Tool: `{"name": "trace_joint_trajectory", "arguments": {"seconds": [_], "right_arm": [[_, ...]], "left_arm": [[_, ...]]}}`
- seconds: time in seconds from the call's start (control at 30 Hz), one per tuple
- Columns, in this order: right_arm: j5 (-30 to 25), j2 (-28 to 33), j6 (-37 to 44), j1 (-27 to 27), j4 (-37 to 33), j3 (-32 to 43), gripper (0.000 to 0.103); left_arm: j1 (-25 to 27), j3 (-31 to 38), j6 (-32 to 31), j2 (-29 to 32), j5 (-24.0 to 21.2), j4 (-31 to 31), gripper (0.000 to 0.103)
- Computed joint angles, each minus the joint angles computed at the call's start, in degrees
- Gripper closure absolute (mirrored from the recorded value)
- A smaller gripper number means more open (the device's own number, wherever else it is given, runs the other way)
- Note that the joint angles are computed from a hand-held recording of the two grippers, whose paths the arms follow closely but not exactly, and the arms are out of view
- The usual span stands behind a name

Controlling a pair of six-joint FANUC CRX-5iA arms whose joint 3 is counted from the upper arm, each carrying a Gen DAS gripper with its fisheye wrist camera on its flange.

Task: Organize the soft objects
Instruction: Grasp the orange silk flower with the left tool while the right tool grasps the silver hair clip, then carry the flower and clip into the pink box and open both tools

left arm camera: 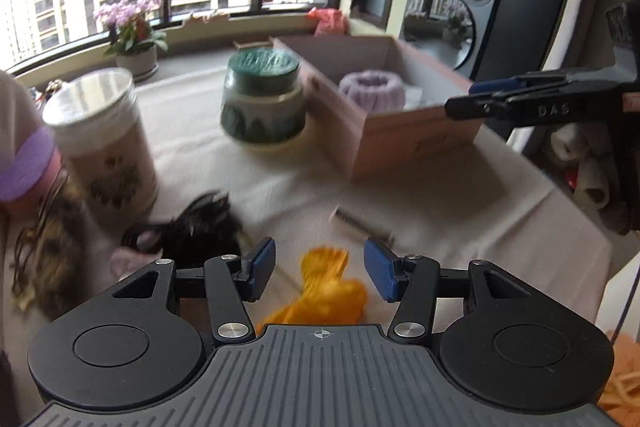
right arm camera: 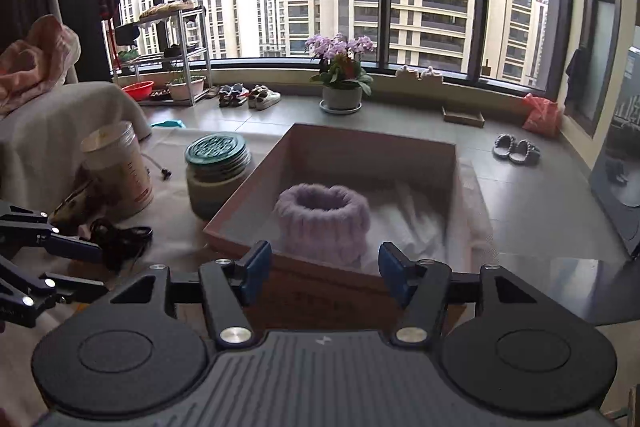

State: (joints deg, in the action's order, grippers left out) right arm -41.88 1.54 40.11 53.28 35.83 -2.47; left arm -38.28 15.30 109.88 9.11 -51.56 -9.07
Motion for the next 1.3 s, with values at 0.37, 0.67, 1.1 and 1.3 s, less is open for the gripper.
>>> {"name": "trace_joint_trajectory", "arguments": {"seconds": [0.37,0.67,1.1,1.3], "right_arm": [[-1.9,4.4,3.7,4.7,-4.8,1.9,0.043],[-1.0,5.6,5.6,5.4,-7.0,2.4,0.043],[-3.2,7.9,14.5,7.8,-7.8,5.7,0.083],[-4.3,1.9,10.7,7.5,-7.1,1.5,0.084]], "left_arm": [[-2.8,-4.0,16.4,-1.2,5.9,-8.1,0.046],[-6.5,-2.8,17.1,-1.1,2.4,-15.4,0.078],[-7.1,-4.8,17.0,-3.7,3.4,-14.8,0.079],[-8.2,-3.7,11.3,-3.2,4.5,-11.0,0.08]]}}
